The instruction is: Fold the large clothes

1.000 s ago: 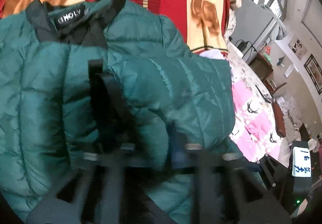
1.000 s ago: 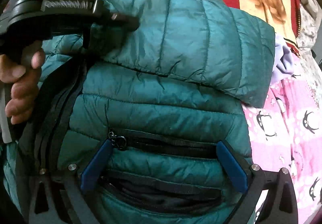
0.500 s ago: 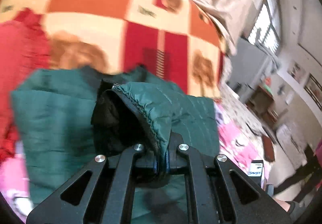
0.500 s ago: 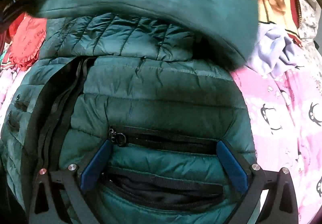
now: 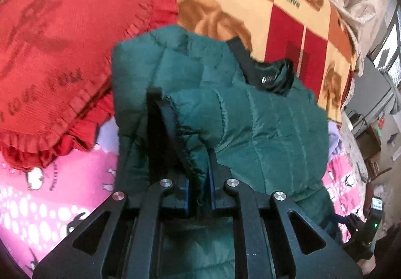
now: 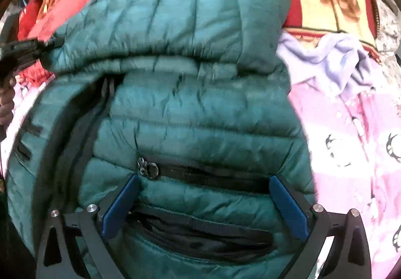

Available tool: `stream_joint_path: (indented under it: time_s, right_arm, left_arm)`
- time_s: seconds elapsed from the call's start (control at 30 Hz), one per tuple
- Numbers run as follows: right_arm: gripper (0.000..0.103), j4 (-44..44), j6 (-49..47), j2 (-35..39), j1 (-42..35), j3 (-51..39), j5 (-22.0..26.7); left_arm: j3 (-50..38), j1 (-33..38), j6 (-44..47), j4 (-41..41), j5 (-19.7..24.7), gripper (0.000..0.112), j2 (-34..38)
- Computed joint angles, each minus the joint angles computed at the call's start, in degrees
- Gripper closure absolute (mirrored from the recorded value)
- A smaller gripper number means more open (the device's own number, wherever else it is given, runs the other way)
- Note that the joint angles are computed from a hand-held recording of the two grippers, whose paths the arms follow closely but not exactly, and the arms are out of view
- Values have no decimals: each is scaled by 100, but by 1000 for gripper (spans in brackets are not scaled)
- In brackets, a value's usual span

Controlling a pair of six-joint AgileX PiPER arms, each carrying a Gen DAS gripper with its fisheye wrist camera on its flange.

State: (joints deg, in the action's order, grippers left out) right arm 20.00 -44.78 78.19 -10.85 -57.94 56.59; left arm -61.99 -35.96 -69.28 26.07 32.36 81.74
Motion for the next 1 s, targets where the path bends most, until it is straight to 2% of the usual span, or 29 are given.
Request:
stream_joint_path:
  time_s: [0.03,0.07,0.13,0.17,0.23,0.33,0.4,0.47,0.53,0.57,0.63,0.67,0.73,0.8,0.87,0.9,0.93,0.97,1.0]
  right_arm:
    - [2,342,-246,-89,-219,-76,119]
    - [2,873,-598,-154,-574,-212,295]
    - [2,1535,-918,-192,-1037,-386,465]
    - [2,1738,-975,-188,-1189,-436,469]
    - [2,2029,-837,-145,-1380,-543,382]
    - [2,2049,-346,-49,-1370,-654,38]
    - [11,1908,-73,-6,-1240,-686,-201]
    - [39,1787,104,119,-988,-780,-341]
    - [44,1675,226,298,-721,-913,-415]
    - [46,1594,341,393,-541,-998,-508]
    - [46,1466,521,598,-309,-1168,-690]
    - [46,1317,908,826,-75,-1446,-745]
    - [46,1222,1350,1181,178,-1853,-749]
    - [46,449,2075,1664,647,-2213,-1074]
    - [45,173,2246,2391,860,-2552,-788]
    - [43,253,2166,2587,860,-2470,-830]
    - [37,523,1912,2555,802,-2237,-1100]
    - [24,577,1887,2559,778,-2220,-1142]
    - [17,441,2091,2651,791,-2414,-955]
  left_arm:
    - [59,-32,-248,196,70,101,-164]
    - [79,-24,-391,302,152,94,-276]
    - [114,-105,-942,819,503,92,-430]
    - [91,-261,-1437,1301,884,92,-491]
    - [160,-440,-2073,1843,1224,92,-636]
    - [86,-746,-2424,2347,1330,92,-615]
    - [-99,-941,-2274,2473,1264,92,-431]
    - [-406,-1035,-1717,2184,920,92,-19]
    - [-662,-950,-970,1455,532,92,374]
    - [-882,-944,-735,1217,642,92,662]
    - [-1353,-1039,-730,1206,1476,92,1250]
    - [-1503,-1026,-685,1170,1789,92,1499]
    - [-1511,-996,-799,1264,2012,92,1723]
    - [-1430,-934,-896,1266,1985,92,1715]
    - [-1473,-876,-812,1186,1958,92,1714]
    - [-1475,-866,-799,1173,1933,92,1716]
    - [-1501,-848,-776,1131,1944,92,1734]
    - [-1515,-821,-758,1085,1960,92,1730]
    - [-1563,-823,-737,1036,2001,92,1743]
